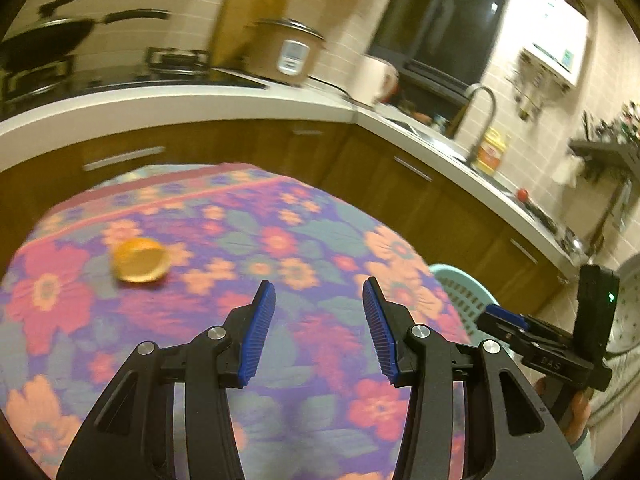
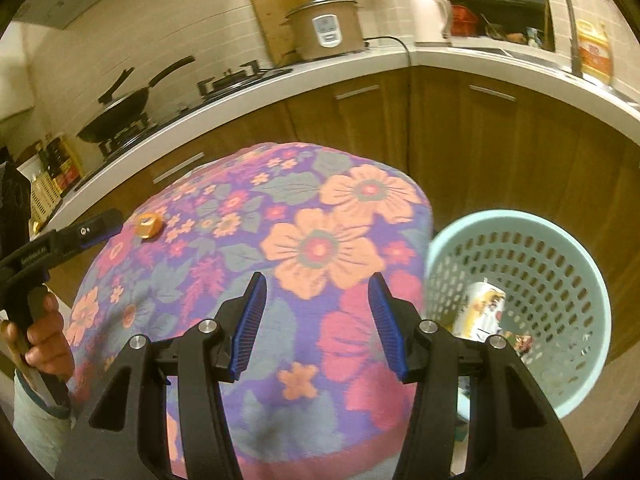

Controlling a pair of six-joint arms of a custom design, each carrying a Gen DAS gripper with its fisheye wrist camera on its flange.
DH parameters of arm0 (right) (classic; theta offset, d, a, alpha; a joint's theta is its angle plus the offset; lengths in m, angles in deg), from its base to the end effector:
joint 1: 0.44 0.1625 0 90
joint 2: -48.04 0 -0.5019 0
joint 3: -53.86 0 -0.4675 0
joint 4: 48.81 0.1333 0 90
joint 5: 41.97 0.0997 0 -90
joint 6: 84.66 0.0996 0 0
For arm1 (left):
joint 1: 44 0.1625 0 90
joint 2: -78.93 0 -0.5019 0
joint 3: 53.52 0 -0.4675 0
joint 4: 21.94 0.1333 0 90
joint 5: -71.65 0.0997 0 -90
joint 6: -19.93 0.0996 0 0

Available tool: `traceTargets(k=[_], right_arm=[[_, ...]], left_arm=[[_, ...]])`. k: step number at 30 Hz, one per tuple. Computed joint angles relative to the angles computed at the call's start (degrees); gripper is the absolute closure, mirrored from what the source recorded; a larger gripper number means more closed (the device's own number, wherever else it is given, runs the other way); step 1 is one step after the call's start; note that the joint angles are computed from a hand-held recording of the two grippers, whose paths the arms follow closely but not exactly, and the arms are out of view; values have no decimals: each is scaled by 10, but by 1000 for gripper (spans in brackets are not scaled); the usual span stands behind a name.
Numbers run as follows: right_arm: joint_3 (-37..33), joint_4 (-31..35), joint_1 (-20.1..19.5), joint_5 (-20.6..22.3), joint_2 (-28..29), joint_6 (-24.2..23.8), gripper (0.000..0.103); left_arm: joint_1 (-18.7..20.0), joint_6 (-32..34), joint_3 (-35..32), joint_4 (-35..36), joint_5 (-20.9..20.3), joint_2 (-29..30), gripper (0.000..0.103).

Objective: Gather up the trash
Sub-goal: 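Move both open tools back over the orange peel on the table, then grasp the orange peel with the left tool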

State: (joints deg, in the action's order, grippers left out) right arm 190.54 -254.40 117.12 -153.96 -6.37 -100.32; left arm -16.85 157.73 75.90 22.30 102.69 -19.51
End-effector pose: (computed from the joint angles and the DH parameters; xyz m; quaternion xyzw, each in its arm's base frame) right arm 0.3114 -0.3891 0.0850 0.2955 -0.8945 0.2989 0.1526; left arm -0.1172 -0.3058 0.3432 0.0925 0.8607 -0.4554 0.2081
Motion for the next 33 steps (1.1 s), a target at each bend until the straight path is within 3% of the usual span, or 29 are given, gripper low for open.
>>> traceTargets(k=[2,6,8,11,14,19,21,25,28,33], right_arm=[[-5,-1,9,-8,9,1,53],[-8,-10,21,-24,22,3,51],[-10,-13,22,-30,28,6,50],[-11,-11,21,-35,32,15,50],[-11,-13,22,-43,35,16,50],[-10,-18,19,-49,33,19,50],[-9,-19,17,-50,31,18,49],[-6,-24,14,-55,27,18,49],[-2,-30,10,-55,23,20,49],[6,-39,-2,-48,14,25,49]], left_arm=[[-2,-22,8,29,-22,-25,49],[13,-64,11,86,-60,-46,48],[46,-66,0,105,-73,-42,49],[124,-28,-33,110,-65,-17,50],[162,30,-49,82,-53,-7,51],[191,71,-58,64,-59,22,57],[203,78,-63,61,-67,38,62],[230,87,-76,49,-68,60,92],[235,110,-76,26,-58,52,99],[195,124,-64,8,-59,41,101]])
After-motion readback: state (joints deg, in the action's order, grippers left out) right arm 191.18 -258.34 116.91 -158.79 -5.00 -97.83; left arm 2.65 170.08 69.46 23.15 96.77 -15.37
